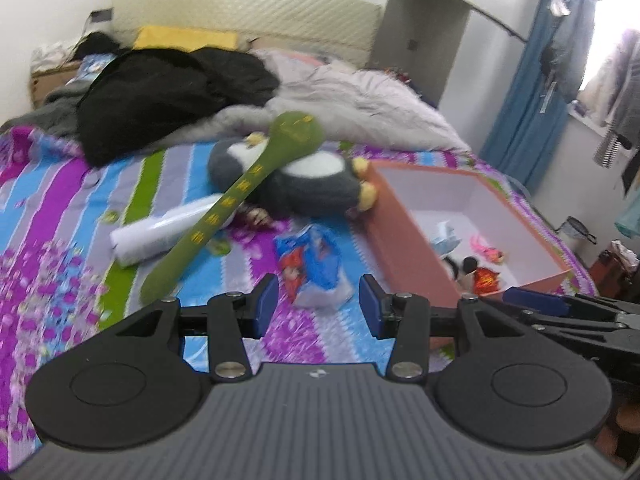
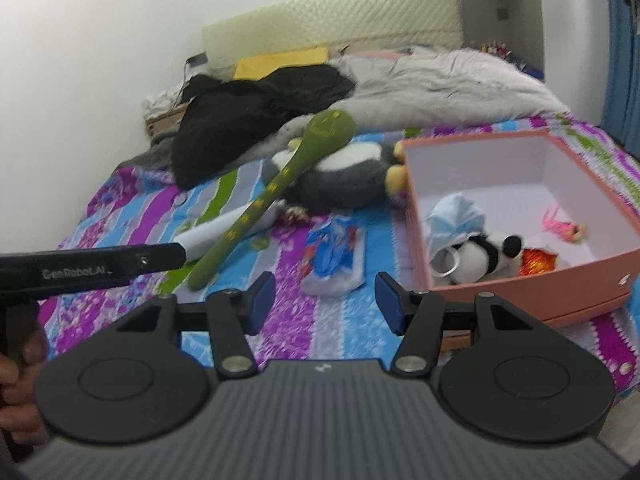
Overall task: Organize soft objects
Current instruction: 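Grasp the blue snack bag with the right gripper while the left grasps the brown candy packet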
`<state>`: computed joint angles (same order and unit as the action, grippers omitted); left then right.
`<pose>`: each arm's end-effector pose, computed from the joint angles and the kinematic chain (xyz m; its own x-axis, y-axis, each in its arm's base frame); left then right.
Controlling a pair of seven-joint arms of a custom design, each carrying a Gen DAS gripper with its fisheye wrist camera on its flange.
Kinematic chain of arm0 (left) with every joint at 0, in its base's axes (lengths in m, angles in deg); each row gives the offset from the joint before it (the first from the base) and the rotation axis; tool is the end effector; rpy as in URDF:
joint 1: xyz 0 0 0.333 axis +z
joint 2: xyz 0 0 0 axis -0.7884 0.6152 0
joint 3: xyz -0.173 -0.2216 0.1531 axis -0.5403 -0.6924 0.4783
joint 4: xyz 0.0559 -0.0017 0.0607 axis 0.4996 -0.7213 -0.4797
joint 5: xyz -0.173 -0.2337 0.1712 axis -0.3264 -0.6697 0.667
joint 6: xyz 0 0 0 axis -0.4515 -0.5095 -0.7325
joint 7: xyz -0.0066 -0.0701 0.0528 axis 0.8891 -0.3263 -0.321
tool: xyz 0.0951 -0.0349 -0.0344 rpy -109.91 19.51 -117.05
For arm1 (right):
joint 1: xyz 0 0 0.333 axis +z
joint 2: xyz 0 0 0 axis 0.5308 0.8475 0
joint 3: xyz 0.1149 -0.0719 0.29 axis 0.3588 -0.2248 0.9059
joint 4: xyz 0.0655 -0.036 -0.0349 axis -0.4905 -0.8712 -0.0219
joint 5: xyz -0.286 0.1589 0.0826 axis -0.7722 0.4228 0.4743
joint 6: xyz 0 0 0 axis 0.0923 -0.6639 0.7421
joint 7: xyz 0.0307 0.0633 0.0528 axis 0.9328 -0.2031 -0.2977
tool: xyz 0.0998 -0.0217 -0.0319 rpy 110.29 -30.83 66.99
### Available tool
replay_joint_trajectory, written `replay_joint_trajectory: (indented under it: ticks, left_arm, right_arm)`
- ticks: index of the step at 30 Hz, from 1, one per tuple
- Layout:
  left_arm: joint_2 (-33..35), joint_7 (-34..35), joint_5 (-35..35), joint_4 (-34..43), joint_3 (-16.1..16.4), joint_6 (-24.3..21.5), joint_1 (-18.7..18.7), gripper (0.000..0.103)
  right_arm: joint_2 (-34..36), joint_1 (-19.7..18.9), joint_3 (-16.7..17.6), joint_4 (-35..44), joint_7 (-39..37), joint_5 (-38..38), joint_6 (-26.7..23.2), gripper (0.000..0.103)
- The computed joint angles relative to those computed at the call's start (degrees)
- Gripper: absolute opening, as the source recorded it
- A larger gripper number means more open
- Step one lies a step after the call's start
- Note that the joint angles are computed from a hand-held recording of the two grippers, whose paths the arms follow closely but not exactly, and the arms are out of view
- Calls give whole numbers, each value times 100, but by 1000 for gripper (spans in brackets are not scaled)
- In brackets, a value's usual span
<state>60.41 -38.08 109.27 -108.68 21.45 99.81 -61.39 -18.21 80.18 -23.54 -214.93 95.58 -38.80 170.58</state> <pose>0.4633 -0.2390 0.5142 -0.0816 -0.9754 0.2046 -0.6457 -0.1047 -0.7564 0.4940 0.2255 0.4773 0.2369 -0.9524 -0.1919 -0.6139 0.0063 -0.7893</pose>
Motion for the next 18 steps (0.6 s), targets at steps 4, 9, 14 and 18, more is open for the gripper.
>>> replay_joint_trajectory:
  ticks: [4, 9, 14, 18]
  left_arm:
    - [138, 2, -247, -53, 42, -96, 9, 51]
    - [601, -287, -55, 404, 211, -379, -85, 51]
    - [1164, 153, -530, 915, 348, -386, -125, 51]
    - [1639, 693, -1151, 1325, 366, -358, -94, 51]
  right_arm:
    - [139, -1024, 1066, 198, -138, -4, -297, 58]
    - [473, -1833, 1829, 636, -251, -161, -647, 58]
    - [902, -2257, 2155, 1202, -168, -415, -1030, 58]
    - [1295, -2359, 2176, 1750, -52, -610, -1380, 58]
